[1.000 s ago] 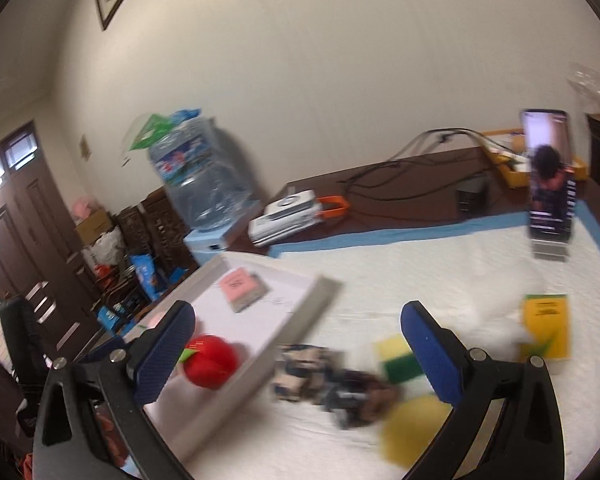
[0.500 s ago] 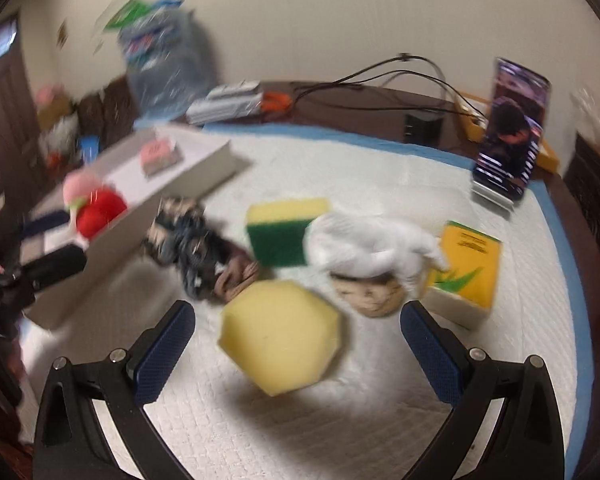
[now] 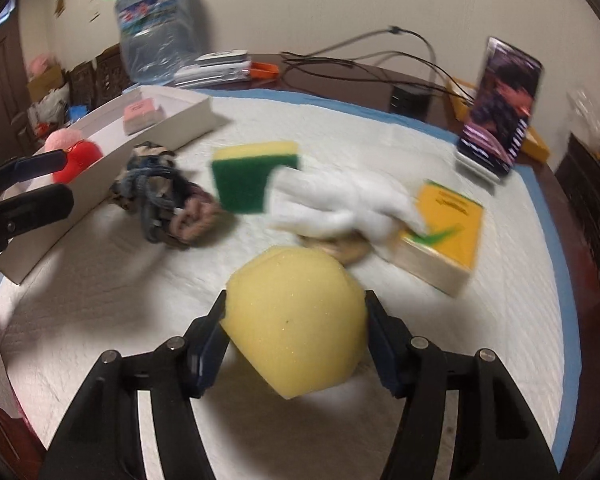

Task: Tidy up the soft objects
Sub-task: 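Grasp the dark knotted rope toy with the left tool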

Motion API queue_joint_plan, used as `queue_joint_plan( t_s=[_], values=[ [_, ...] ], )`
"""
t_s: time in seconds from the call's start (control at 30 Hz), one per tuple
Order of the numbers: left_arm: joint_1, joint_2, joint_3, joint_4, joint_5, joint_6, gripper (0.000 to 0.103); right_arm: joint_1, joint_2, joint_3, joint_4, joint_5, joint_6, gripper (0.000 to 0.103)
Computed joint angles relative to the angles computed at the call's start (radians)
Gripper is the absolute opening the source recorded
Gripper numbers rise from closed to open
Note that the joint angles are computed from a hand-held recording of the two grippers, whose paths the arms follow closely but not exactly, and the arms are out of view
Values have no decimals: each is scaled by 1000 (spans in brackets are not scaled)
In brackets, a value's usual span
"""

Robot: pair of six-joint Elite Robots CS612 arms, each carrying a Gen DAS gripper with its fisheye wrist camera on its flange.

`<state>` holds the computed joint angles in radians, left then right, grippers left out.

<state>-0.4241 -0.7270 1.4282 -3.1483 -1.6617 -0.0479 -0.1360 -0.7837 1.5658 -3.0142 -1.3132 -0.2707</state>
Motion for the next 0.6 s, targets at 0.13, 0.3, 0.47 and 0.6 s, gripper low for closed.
queue_joint_plan(
  t_s=[0.13,0.3,0.47,0.6],
  values=[
    [-16,27,-55,40,4,48,103,-18,0,-1,8,59,59,63],
    [-37,65,-132,116,38,103,103,-11,-3,3,9,40,39,63],
    [-53,91,-183,214,60,199,103,-9,-3,1,12,30,32,63],
    [-55,86,-176,258,34,229,95,-13,-3,0,14,45,38,63]
  ],
)
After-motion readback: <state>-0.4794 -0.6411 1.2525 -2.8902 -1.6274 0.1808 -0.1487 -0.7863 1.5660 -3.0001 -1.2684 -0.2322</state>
